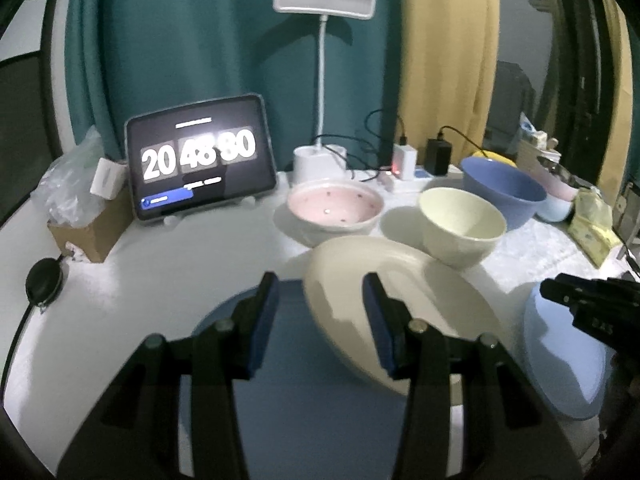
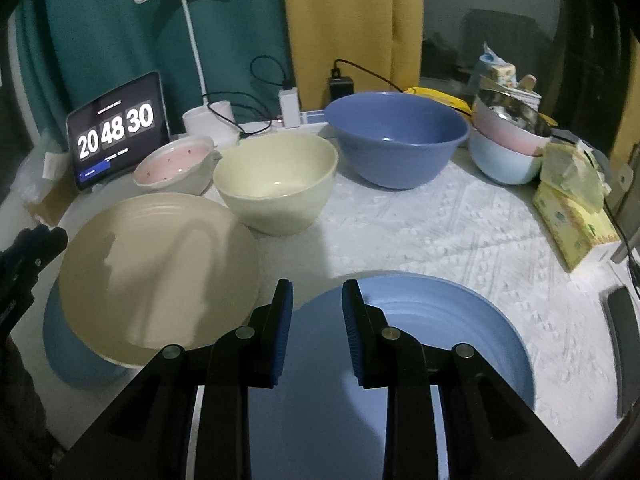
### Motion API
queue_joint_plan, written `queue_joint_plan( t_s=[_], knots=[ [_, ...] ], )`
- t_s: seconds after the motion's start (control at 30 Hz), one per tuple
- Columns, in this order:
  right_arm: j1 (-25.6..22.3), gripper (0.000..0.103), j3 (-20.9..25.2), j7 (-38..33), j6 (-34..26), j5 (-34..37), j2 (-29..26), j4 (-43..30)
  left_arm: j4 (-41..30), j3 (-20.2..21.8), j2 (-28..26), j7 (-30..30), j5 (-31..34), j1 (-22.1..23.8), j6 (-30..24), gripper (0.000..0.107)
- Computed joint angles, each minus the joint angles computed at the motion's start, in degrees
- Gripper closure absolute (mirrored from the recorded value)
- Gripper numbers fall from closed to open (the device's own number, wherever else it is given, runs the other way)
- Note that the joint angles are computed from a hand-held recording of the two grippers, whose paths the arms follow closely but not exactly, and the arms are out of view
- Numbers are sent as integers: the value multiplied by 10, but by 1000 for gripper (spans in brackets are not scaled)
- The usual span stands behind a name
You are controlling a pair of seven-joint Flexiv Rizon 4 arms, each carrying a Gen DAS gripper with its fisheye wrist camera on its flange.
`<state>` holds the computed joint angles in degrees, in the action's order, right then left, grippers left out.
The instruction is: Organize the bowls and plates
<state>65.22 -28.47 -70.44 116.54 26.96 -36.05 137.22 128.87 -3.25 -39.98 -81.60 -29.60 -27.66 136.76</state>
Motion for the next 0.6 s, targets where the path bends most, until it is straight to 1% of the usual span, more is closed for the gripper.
queue_joint_plan(
  t_s=[0.3,0.4,0.6],
  knots=[
    [-21,76,17,5,-20,-29,-8,-26,-5,0,-9,-12,18,20,-12,62],
    [-42,76,34,8,-21,-46,-10,-34,-11,1,-13,-15,21,24,-20,62],
    [-69,76,56,13,-32,-69,-19,-53,-23,5,-22,-15,24,26,-37,62]
  ],
)
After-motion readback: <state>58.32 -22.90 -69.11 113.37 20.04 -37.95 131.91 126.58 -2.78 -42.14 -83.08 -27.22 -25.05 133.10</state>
